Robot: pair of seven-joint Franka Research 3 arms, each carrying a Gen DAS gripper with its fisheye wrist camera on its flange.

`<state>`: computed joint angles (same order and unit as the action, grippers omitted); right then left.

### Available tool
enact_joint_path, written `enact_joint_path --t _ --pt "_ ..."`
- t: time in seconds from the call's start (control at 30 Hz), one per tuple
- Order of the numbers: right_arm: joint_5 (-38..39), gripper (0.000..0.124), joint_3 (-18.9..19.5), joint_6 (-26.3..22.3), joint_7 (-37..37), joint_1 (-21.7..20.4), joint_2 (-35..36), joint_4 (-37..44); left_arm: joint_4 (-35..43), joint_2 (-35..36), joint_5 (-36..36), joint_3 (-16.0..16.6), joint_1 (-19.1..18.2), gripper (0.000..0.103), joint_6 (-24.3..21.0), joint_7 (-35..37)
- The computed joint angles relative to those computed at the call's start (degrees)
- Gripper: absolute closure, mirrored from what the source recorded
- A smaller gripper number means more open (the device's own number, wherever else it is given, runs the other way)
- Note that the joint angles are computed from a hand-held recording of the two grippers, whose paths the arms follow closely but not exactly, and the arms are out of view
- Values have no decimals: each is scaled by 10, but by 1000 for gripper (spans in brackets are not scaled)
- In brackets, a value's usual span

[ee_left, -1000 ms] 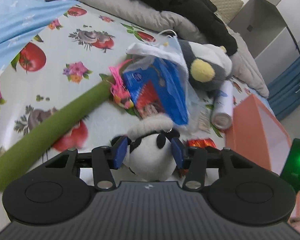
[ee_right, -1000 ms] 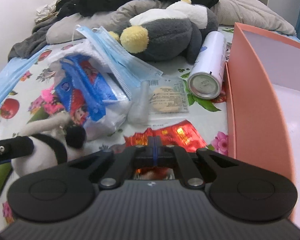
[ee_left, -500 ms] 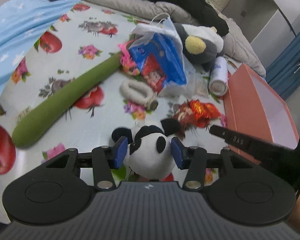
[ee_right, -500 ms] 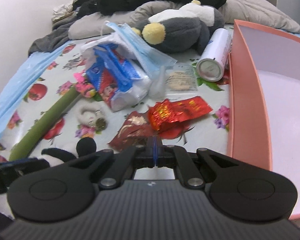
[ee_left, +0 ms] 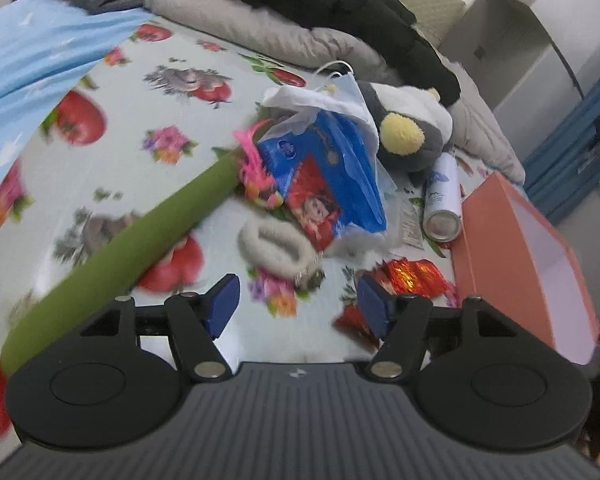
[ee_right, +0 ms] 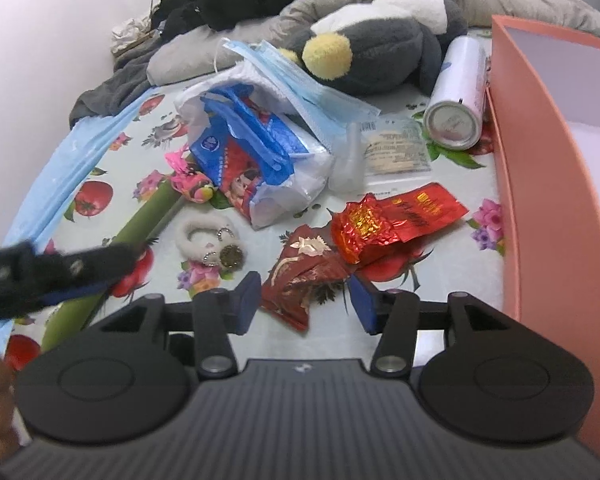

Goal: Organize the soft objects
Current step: 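Grasp the white fluffy ring with left tool while right tool grasps the dark red candy packet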

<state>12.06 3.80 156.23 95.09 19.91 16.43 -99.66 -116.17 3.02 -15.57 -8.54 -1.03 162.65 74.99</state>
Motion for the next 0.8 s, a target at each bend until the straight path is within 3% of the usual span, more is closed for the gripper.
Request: enact_joint_path --t 0.3,0.47,0.53,0.57,0.63,0.8 --pt "-3 72 -3 -45 3 7 56 68 126 106 -62 -43 41 35 -64 164" --pt "-4 73 0 -61 -8 5 71 86 190 155 -44 -49 49 45 -127 197" --pt "2 77 3 -62 -17 2 72 88 218 175 -33 -49 49 51 -159 200" --pt "6 86 5 -64 -23 0 73 90 227 181 -21 -48 47 55 -171 203" --pt "15 90 7 -67 -30 -3 72 90 241 189 19 -40 35 58 -181 205" --pt "20 92 5 -68 -36 -4 65 81 264 204 62 -37 22 77 -205 195"
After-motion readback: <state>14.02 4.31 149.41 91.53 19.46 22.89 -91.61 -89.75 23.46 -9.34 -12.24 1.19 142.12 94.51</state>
